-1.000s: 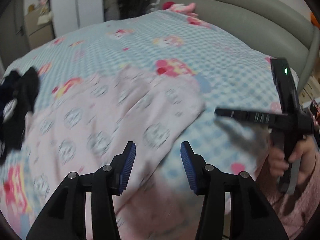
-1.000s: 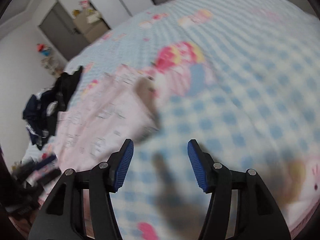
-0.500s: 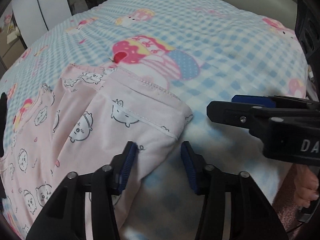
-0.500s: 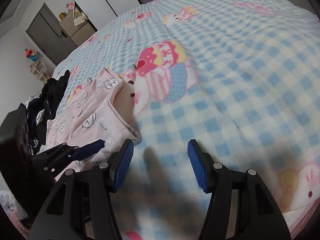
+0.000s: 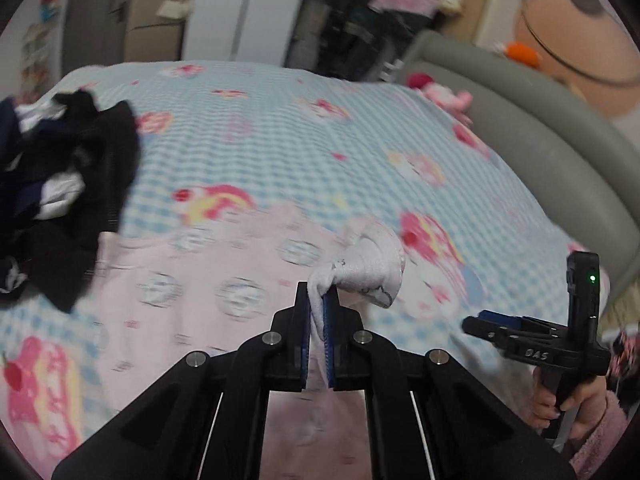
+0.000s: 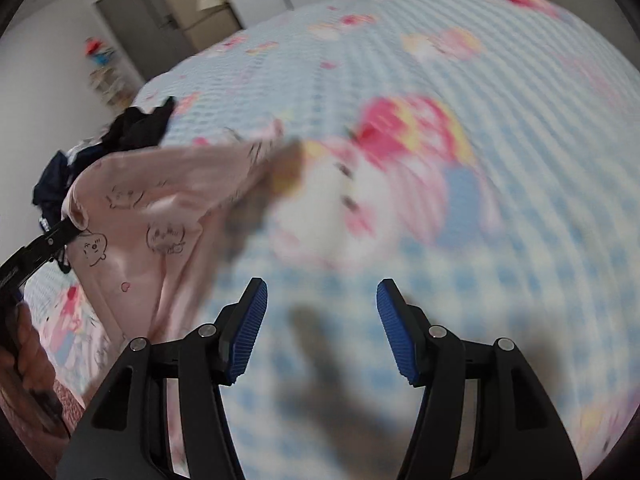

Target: Fold clothes

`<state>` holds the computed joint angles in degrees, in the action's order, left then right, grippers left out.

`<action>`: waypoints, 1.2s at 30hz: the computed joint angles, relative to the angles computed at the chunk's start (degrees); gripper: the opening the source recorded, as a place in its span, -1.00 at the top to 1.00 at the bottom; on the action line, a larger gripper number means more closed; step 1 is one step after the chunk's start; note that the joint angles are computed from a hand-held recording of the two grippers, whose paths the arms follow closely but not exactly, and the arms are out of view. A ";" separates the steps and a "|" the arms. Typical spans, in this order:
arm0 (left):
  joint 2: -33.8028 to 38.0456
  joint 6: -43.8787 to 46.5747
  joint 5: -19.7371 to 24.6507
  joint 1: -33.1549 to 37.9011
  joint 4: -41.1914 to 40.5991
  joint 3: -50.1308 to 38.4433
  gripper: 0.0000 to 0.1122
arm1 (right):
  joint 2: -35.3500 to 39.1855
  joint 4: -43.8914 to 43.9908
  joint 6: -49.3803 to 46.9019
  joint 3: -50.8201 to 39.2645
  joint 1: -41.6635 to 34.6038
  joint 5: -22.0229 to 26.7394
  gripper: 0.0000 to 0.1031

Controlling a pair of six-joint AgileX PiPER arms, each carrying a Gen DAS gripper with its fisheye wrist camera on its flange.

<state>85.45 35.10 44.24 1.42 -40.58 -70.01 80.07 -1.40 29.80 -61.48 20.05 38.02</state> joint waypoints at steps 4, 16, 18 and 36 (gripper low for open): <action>8.55 2.68 3.86 10.46 -1.45 -7.99 0.90 | 10.15 1.34 -2.47 -11.60 0.17 1.48 -0.15; 23.44 4.91 6.64 18.86 -2.64 -12.49 0.02 | 39.06 19.04 -17.42 -42.56 -1.97 6.92 -0.43; 24.70 4.66 6.52 18.28 -2.70 -13.23 0.02 | 44.23 22.07 -20.32 -49.44 -2.18 10.25 -0.48; 36.11 -2.14 13.79 5.75 4.10 -34.80 0.79 | 29.30 8.96 -18.25 -36.52 -5.50 7.53 0.53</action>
<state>121.56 32.96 58.03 7.18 -36.48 -104.81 109.37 7.57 11.55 -98.00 14.55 45.55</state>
